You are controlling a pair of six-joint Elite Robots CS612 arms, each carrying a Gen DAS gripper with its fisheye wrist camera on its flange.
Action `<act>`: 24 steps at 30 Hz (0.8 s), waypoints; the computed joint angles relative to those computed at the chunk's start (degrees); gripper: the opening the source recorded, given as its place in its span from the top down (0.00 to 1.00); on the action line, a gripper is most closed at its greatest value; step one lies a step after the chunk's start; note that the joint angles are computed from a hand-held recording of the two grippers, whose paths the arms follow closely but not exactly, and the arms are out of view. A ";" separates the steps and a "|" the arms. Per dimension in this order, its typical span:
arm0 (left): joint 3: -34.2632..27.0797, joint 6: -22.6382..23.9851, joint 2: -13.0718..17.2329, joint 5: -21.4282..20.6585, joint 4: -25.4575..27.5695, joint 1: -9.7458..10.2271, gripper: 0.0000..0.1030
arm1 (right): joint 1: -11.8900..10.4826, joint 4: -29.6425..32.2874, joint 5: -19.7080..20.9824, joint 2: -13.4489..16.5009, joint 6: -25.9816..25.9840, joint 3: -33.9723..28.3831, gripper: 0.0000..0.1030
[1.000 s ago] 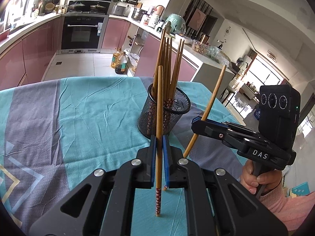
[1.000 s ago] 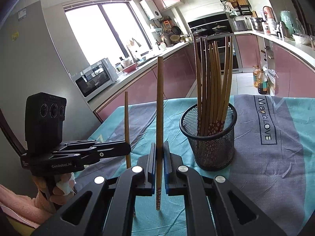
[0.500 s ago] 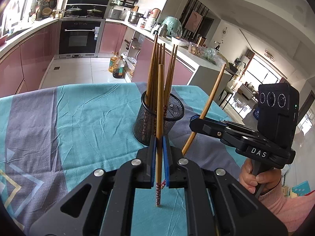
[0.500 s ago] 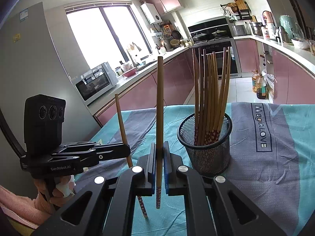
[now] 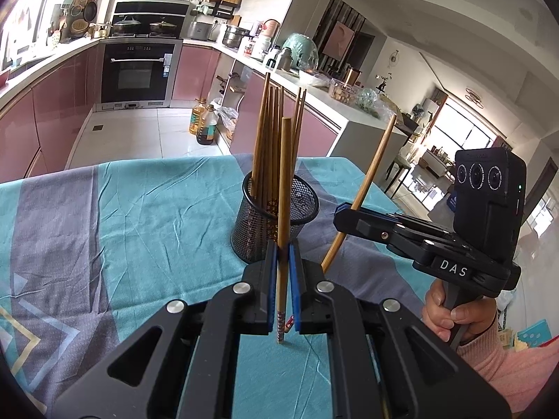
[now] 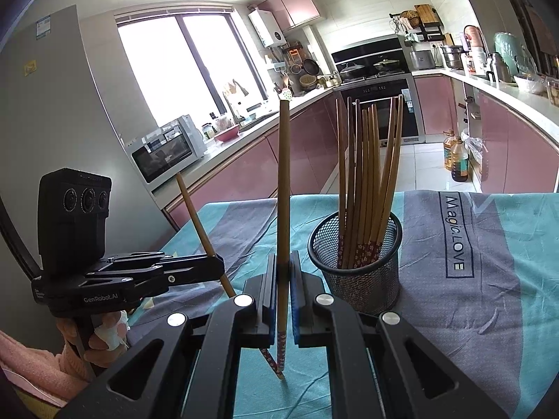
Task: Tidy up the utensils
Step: 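Lift both held chopsticks upright off the cloth toward the mesh cup, then carry both upright chopsticks over the mesh cup, tools side by side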
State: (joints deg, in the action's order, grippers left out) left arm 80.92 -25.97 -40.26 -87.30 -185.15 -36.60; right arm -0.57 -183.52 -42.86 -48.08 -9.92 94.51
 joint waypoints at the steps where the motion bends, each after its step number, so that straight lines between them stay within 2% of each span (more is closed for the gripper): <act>1: -0.01 0.04 -0.02 0.02 -0.02 -0.02 0.93 | -0.03 0.04 -0.01 0.02 0.02 -0.11 0.94; 24: -0.46 1.51 -0.26 0.62 -0.55 -0.31 0.93 | 0.08 -1.50 -0.50 -0.11 0.46 -0.56 0.94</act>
State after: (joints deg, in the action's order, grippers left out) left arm 80.46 -24.45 -40.52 -86.68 -185.70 -36.91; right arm -0.49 -185.01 -43.36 -48.18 -9.46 93.94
